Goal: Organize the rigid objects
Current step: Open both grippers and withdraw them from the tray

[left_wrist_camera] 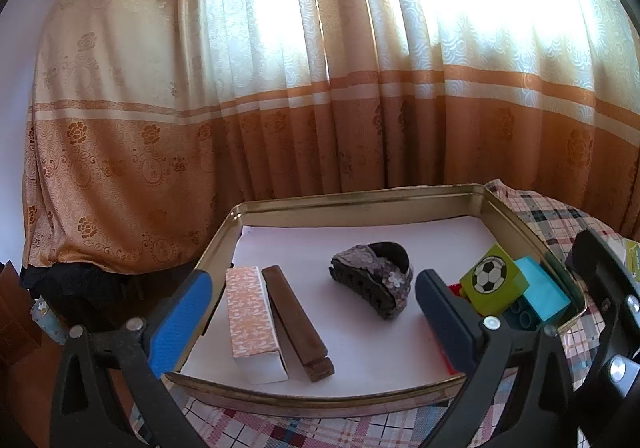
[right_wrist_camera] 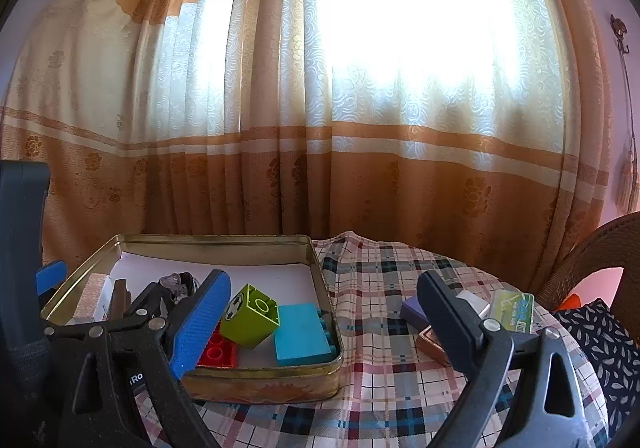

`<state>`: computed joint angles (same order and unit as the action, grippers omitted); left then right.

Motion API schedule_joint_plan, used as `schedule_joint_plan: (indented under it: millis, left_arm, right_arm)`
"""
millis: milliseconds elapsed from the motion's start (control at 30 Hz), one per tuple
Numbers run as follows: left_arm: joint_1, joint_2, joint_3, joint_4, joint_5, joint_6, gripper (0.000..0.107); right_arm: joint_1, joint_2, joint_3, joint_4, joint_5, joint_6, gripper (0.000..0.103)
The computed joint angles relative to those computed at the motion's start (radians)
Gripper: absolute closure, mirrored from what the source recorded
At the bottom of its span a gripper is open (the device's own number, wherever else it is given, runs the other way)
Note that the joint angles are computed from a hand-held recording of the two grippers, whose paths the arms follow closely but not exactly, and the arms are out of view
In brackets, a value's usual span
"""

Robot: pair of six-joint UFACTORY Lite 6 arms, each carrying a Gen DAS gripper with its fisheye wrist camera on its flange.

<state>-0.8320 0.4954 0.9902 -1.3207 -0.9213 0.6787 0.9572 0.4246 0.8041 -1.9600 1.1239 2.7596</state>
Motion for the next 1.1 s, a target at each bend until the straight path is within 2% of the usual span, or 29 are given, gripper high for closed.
schedule_joint_plan:
  millis: [1100]
  left_arm:
    - [-0.006, -0.013, -0.007, -0.003, 0.001, -0.005, 0.004]
  right_arm:
    - [-0.012, -0.052, -0.079, 0.04, 0.037, 0.008, 0.007]
